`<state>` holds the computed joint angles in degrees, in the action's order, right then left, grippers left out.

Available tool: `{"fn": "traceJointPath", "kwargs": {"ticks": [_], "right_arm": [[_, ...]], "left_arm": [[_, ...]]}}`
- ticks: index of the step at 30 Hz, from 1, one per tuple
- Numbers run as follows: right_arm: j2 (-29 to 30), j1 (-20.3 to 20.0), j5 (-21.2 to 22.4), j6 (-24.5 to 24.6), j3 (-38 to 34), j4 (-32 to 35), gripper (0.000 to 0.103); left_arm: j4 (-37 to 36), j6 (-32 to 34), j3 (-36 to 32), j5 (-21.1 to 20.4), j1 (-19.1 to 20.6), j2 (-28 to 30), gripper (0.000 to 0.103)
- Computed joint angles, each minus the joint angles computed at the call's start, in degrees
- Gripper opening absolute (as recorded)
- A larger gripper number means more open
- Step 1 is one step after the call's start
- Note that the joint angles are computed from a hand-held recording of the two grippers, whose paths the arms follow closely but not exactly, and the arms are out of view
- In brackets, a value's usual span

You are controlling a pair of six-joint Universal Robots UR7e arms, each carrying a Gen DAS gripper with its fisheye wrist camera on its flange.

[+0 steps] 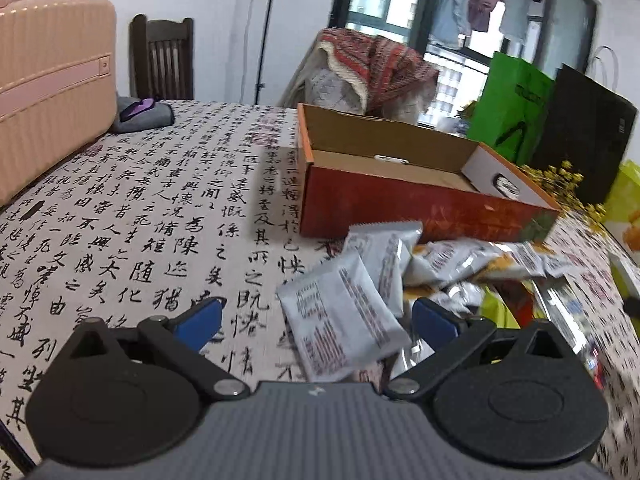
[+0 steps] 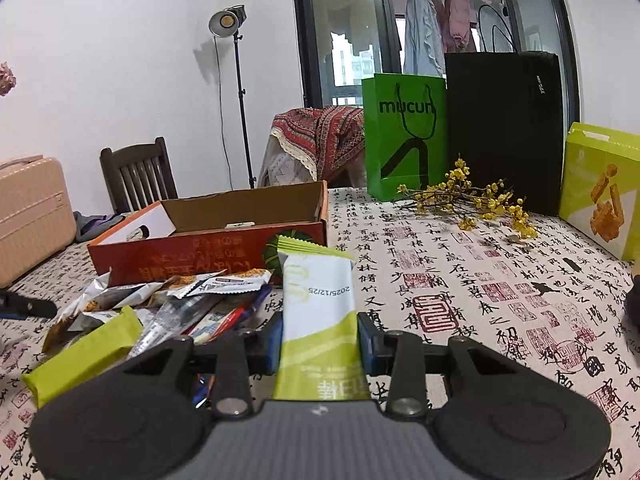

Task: Organize snacks
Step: 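Grasp a green-and-white bar with the right gripper while the left grasps a white packet, then carry both packets into the cardboard box and open both grippers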

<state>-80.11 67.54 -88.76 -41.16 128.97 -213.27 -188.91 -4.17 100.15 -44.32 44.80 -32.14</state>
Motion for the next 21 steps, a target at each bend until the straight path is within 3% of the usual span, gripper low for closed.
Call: {"fn": "traceJointPath", "kwargs": {"ticks": [6, 10, 14, 21], "right_arm": [[-0.1, -0.2, 0.0, 0.2, 0.0, 0.2, 0.036], [-0.2, -0.6, 0.4, 0.5, -0.1, 0.7, 0.037], [-0.2, -1.0, 1.0, 0.6, 0.0, 1.1, 0.037], [-0.3, -1.1, 1.1, 0.8, 0.1, 1.3, 0.037]], "left_arm": [[7.0, -4.6, -3.3, 0.3, 1.1, 1.6, 0.103], [6.0, -4.0, -2.6, 0.6, 1.1, 1.8, 0.101], [4.2, -3.6, -1.3, 1.0, 0.9, 1.2, 0.079], [0.6, -2.9, 1.6, -0.7, 1.0, -0.4, 0.068]]}}
